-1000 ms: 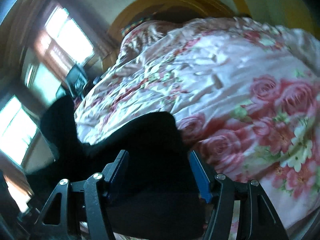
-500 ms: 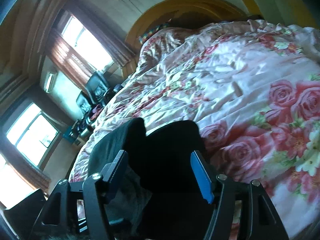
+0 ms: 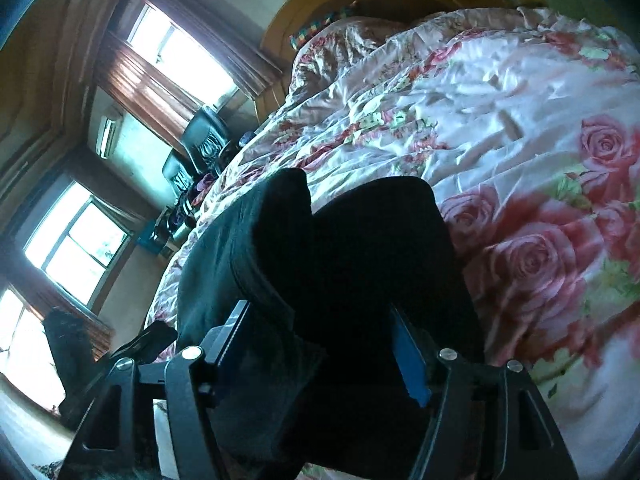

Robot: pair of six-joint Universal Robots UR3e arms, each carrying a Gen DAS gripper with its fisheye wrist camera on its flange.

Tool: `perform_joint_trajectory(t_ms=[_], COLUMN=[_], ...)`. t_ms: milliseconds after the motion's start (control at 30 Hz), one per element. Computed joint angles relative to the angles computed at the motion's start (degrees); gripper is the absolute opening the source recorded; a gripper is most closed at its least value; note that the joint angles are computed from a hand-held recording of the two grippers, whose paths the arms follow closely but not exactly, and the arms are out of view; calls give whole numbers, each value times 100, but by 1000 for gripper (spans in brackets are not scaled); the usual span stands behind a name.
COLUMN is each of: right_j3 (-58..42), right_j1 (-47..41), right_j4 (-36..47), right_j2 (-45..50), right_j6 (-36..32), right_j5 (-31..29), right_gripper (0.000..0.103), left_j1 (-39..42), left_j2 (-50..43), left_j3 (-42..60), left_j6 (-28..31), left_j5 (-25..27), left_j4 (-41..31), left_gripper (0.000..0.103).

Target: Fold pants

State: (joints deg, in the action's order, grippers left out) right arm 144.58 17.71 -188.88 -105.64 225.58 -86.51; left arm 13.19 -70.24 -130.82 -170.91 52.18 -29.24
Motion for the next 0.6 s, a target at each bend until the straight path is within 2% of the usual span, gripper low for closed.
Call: perform_joint_trajectory(t_ms=[67, 100, 200, 233, 300, 367, 400, 433, 467, 533, 600], right_j3=[-14, -35, -130, -203, -512, -976, -1243, -1358, -1392, -1216, -1224], right_j1=[-96, -142, -168, -195, 34, 489, 687, 786, 891, 961, 1027], right_j4=[-126, -192, -433, -585, -434, 56, 456, 658, 730, 555, 822], right_j2=[116, 190, 449, 685, 1015, 1210, 1227, 1173, 1033, 584, 170], right_j6=[1, -11, -57, -102, -202, -368, -474, -477, -424, -334, -412], right_j5=[168, 269, 583, 872, 887, 336, 91, -71, -299, -576, -931], right_gripper=[68, 68, 68, 68, 66, 43, 27, 18, 14, 14, 14], left_j1=[153, 260, 677, 828, 915, 849, 697, 550, 410, 153, -300], left_j2=[-332, -514, -858, -900, -1187, -1328, -1219, -1021, -829, -290, -106], left_j3=[62, 174, 208, 169, 350, 475, 438, 365, 346, 236, 215], left_j6=[16, 227, 713, 846, 1095, 1245, 1109, 1017, 1026, 1066, 879], left_j5=[340, 347, -300, -592, -1033, -1264, -1101, -902, -777, -642, -187], left_j4=[62, -245, -956, -1122, -1694, -2177, -1984, -1707, -1587, -1383, -879], left_gripper=[66, 67, 67, 67, 68, 68, 68, 68, 68, 68, 68])
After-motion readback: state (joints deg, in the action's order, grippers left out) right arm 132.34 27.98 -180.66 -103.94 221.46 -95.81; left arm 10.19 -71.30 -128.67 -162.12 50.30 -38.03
